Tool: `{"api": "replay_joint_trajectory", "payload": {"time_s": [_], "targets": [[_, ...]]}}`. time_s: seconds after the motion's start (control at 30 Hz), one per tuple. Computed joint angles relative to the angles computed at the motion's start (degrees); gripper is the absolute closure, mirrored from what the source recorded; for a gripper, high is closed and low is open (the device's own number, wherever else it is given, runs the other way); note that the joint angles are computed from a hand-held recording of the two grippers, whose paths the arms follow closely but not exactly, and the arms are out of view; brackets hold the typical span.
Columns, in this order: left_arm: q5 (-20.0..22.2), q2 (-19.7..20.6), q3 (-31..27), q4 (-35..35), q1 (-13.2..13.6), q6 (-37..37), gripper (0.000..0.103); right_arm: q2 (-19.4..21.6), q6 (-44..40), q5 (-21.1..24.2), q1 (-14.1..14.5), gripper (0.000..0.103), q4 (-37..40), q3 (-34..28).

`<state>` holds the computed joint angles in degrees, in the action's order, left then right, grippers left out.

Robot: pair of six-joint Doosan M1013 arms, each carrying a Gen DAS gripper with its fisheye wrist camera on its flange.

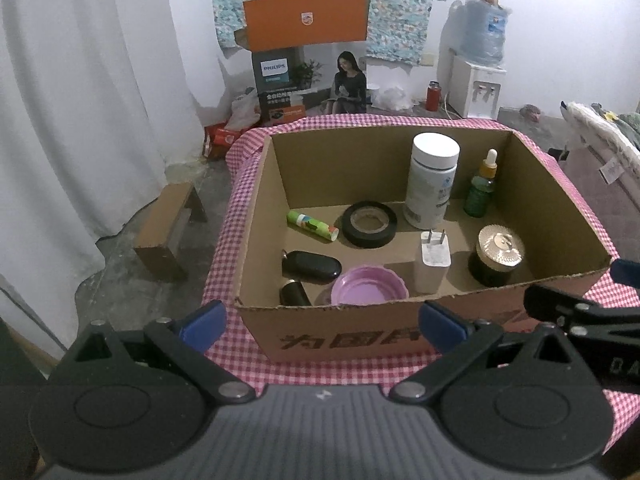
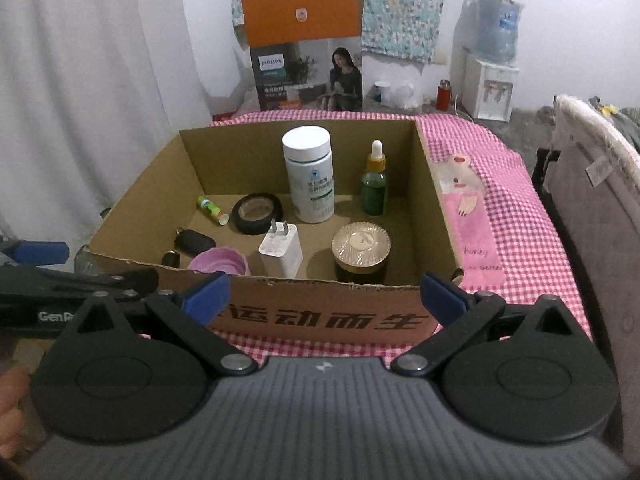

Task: Organize rigid objects

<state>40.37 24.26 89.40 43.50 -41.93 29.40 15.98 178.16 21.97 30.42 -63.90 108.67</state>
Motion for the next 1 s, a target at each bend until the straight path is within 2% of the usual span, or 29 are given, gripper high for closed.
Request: {"api": "replay_joint_trajectory", "payload": {"time_s": [0.53, 1.0], "targets": [[0.1, -0.3, 0.1, -0.1, 0.2, 0.0, 0.000, 0.0, -3.2, -0.1, -0.3, 0.001, 4.3, -0.4], [0.3, -0.3, 0.1, -2.9, 0.7, 1.5, 0.000, 0.5, -7.3, 0.8, 0.0, 0.001, 7.9, -1.2]]}}
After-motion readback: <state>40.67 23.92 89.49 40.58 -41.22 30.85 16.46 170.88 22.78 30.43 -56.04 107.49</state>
